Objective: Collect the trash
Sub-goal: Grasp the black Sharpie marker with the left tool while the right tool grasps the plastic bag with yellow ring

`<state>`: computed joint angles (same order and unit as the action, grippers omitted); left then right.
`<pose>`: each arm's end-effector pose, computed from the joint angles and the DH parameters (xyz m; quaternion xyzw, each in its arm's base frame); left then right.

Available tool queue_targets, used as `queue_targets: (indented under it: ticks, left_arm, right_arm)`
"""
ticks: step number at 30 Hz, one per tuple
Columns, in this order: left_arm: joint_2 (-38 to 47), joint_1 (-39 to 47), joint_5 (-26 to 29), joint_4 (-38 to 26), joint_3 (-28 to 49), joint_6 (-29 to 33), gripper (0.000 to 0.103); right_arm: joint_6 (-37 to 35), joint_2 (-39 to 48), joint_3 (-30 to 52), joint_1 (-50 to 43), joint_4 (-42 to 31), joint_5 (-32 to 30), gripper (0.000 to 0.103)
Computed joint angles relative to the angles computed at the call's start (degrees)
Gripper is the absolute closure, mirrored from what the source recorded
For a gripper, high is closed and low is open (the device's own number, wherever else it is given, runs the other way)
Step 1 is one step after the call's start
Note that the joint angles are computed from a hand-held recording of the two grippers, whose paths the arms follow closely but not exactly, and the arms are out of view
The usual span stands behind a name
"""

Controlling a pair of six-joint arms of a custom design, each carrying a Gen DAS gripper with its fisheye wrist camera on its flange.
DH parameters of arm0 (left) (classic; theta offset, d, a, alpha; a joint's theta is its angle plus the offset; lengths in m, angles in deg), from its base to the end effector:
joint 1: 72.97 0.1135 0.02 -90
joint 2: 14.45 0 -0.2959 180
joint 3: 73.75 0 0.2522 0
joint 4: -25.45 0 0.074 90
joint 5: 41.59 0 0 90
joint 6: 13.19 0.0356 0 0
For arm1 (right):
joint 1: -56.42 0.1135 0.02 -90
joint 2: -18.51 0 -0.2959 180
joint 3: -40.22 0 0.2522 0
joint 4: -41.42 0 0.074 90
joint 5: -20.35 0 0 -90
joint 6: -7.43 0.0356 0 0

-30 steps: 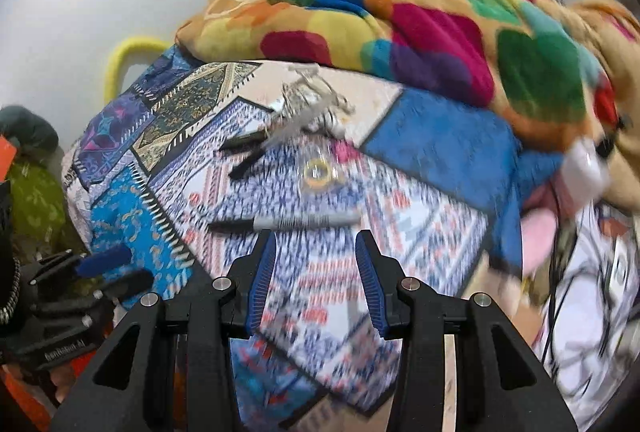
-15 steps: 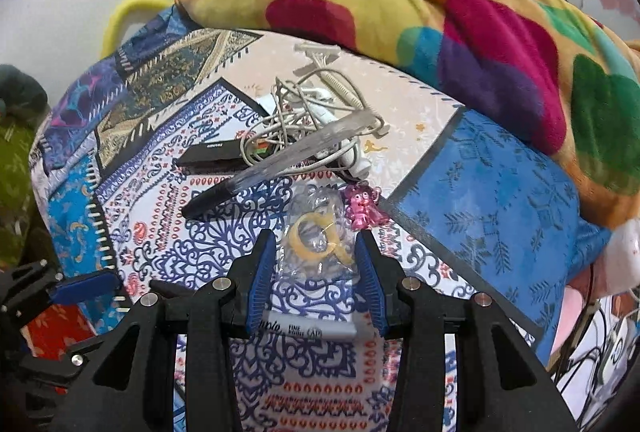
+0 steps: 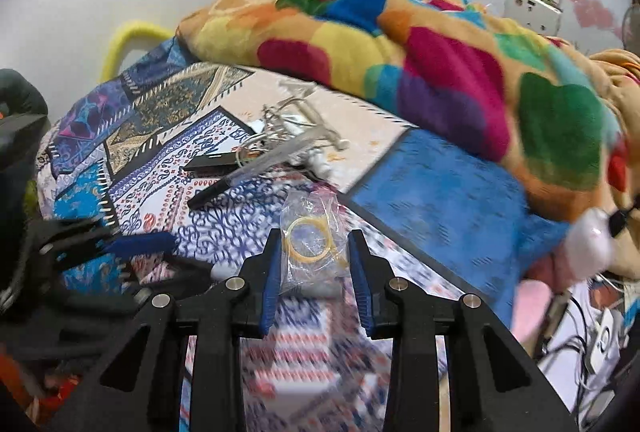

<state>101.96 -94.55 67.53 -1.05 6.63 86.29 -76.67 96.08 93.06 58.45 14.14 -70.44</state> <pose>0.3725 -0.1599 0.1347 0.2945 0.9124 -0.1851 0.2158 0.2527 0.0094 0.2106 0.0297 0.9451 0.0290 0.3242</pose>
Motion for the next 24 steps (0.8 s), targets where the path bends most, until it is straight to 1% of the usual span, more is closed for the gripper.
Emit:
queue_targets:
  ticks: [3, 5, 8, 10, 13, 16, 19, 21, 22, 24]
  left_arm:
    - [0.61, -1.19, 0.23, -0.36, 0.78, 0.25, 0.055]
    - [0.37, -2.12, 0.15, -1.47, 0.8, 1.24, 0.055]
    - [-0.55, -2.96, 1.95, -3.9, 0.2, 2.66, 0.056]
    - [-1.63, -3.99, 1.57, -4.87, -0.92, 3.82, 0.056]
    - [-3.28, -5.37, 0.23, -4.45, -2.41, 4.08, 0.056]
    - [-3.45, -7.13, -3.72, -1.87, -2.27, 2.66, 0.056]
    - [-1.2, -7.96, -5.28, -0.79, 0.21, 1.63, 0.056]
    - [0.86, -8.33, -5.87, -1.79, 2.6, 0.59, 0.056]
    - [1.71, -8.5, -5.89, -2.32, 3.5, -0.04, 0.058]
    - [1.57, -8.81, -6.53, -1.11, 2.84, -0.82, 0.065]
  right_arm:
    - [-0.31, -4.1, -1.88, -3.48, -2.21, -2.01, 0.074]
    - [-1.05, -5.51, -2.59, -5.1, -3.23, -3.04, 0.074]
    - [-1.83, -7.56, -4.16, -7.67, -4.22, -4.56, 0.074]
    - [-1.47, -7.73, -4.62, -8.11, -4.06, -5.21, 0.074]
    - [-1.58, -8.81, -5.61, -10.0, -4.23, -7.2, 0.074]
    - [-2.03, -10.16, -6.49, -11.48, -4.49, -8.65, 0.074]
    - [-2.62, -11.19, -6.83, -12.75, -5.09, -10.12, 0.074]
    - [-2.86, -11.66, -7.04, -13.4, -5.17, -10.74, 0.074]
    - [-3.06, -11.77, -7.09, -13.75, -5.27, -11.16, 0.074]
    - [-2.98, -11.9, -7.23, -14.55, -5.26, -12.26, 0.074]
